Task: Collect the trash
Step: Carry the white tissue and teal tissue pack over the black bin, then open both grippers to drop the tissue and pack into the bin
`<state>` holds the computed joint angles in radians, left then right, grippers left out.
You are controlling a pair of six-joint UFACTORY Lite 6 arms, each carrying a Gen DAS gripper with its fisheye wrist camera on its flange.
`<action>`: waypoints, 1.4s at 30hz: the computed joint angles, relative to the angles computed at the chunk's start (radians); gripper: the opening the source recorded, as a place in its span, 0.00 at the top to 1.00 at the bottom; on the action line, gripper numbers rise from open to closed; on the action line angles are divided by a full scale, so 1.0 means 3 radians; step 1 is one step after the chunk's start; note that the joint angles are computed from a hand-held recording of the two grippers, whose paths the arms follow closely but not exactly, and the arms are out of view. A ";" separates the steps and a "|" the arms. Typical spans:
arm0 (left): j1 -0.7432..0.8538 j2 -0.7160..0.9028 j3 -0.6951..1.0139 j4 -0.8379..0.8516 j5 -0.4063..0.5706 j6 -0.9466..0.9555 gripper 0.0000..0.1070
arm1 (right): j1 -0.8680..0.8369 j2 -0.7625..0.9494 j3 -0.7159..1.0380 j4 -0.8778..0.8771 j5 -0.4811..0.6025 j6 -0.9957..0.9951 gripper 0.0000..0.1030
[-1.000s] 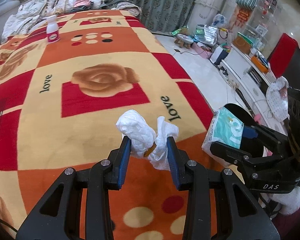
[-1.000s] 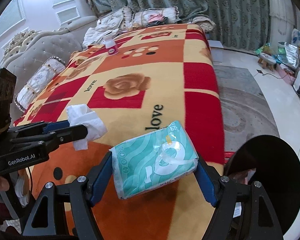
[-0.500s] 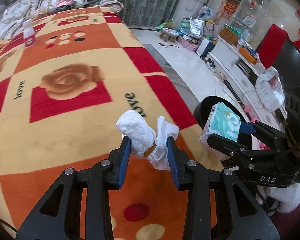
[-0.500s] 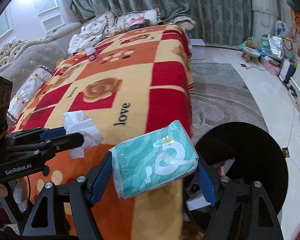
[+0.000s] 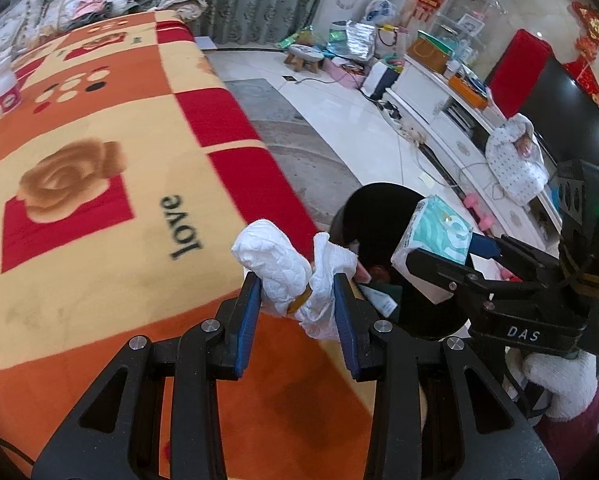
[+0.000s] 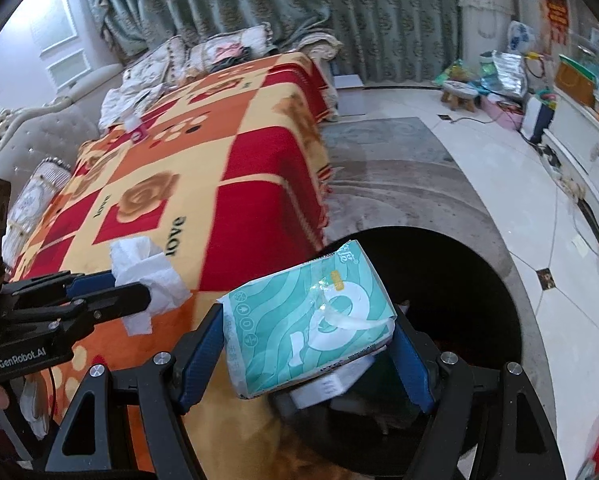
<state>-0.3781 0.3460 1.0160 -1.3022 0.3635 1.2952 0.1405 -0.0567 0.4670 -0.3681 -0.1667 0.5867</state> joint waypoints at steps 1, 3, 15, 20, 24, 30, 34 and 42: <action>-0.0028 0.0028 0.0033 0.0022 0.0004 -0.0028 0.68 | -0.0068 -0.0021 -0.0018 -0.0183 -0.0002 0.0147 0.27; -0.0097 0.0091 0.0115 0.0086 0.0003 -0.0114 0.68 | -0.0193 -0.0031 -0.0032 -0.0447 0.0000 0.0346 0.27; -0.0368 0.0456 0.0538 0.0343 0.0012 -0.0493 0.68 | -0.0678 0.0042 -0.0017 -0.1235 -0.0056 0.0864 0.27; -0.0423 0.0559 0.0662 0.0468 -0.0009 -0.0633 0.68 | -0.0787 0.0088 -0.0001 -0.1288 -0.0070 0.0874 0.27; -0.0449 0.0613 0.0722 0.0544 -0.0028 -0.0697 0.68 | -0.0855 0.0107 0.0006 -0.1305 -0.0086 0.0865 0.26; -0.0496 0.0661 0.0783 0.0584 -0.0054 -0.0750 0.68 | -0.0950 0.0117 0.0002 -0.1408 -0.0102 0.0927 0.26; -0.0516 0.0670 0.0798 0.0610 -0.0053 -0.0782 0.68 | -0.1008 0.0119 -0.0005 -0.1491 -0.0132 0.0991 0.26; -0.0575 0.0749 0.0887 0.0604 -0.0060 -0.0814 0.68 | -0.1143 0.0086 -0.0021 -0.1717 -0.0174 0.1182 0.25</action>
